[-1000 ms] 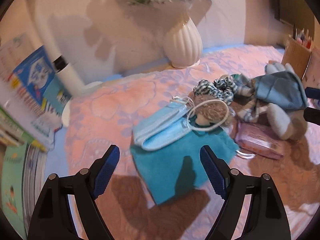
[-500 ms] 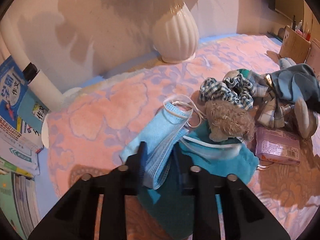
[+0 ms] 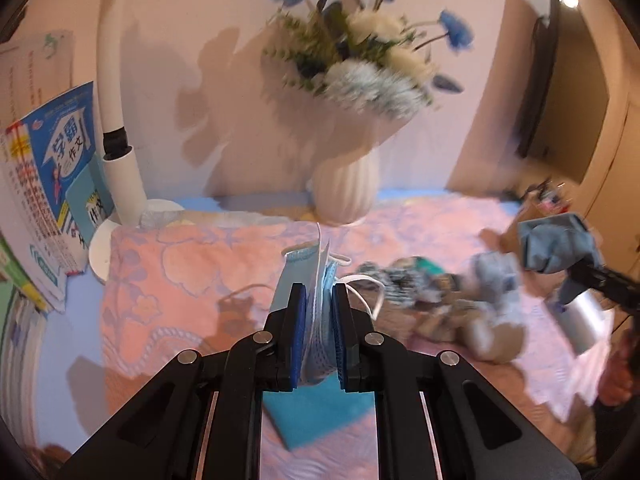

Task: Organize soft objects
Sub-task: 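Grasp the blue face mask with the left tool while the right lifts the blue cloth off the bear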

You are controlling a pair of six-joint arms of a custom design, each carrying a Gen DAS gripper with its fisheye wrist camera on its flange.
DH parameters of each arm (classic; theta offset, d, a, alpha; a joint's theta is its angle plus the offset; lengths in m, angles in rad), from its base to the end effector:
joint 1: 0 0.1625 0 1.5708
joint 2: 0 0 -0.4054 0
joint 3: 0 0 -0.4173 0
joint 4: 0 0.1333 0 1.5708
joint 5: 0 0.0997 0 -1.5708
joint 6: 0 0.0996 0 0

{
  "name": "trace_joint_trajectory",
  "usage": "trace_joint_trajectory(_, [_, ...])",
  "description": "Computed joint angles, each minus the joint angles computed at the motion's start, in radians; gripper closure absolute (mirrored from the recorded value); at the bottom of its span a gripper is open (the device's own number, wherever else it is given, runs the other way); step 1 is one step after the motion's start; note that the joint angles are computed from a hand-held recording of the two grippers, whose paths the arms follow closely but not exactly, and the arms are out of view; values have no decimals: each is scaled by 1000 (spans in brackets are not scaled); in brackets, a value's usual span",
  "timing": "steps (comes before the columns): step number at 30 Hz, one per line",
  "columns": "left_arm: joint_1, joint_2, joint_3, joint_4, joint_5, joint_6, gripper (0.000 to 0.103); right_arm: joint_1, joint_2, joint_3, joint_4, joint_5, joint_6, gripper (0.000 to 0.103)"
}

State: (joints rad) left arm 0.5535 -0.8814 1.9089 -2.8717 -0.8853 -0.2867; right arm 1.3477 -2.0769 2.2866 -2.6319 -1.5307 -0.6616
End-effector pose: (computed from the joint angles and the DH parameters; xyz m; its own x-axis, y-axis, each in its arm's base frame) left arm -0.3990 -0.4774 0.0708 -0.7614 0.4023 -0.5083 0.6295 0.6463 -0.4314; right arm 0.0560 -0.3738 0.4396 -0.8637 -0.2436 0.4413 -0.4877 0.6248 -0.6097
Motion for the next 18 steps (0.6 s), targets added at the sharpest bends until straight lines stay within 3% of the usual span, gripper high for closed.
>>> trace_joint_trajectory(3, [-36,-23,56,-40,-54,-55,93,-29,-79,26,39,7,-25,90])
trace_joint_trajectory(6, [-72,-36,119,-55,-150,-149,93,-46,-129,57,55,-72,-52,90])
trace_joint_trajectory(8, [-96,-27,144,-42,-174,-195,93,-89,-162,84,65,-94,-74,90])
trace_joint_trajectory(10, [-121,-10,150,20,-151,-242,92,-150,-196,102,102,-86,-82,90])
trace_joint_trajectory(12, [-151,22,134,150,-66,-316,92,-211,-210,116,123,-88,-89,90])
trace_joint_trajectory(14, [-151,46,116,214,-38,-353,85,-243,-196,129,103,-130,-86,90])
trace_joint_trajectory(15, [-140,54,115,196,-65,-353,73,-252,-184,132,94,-150,-89,90])
trace_joint_trajectory(17, [-124,63,110,189,-91,-348,67,-264,-160,134,77,-180,-92,90])
trace_joint_trajectory(18, [-121,73,96,219,-81,-359,59,-265,-150,136,67,-193,-91,90])
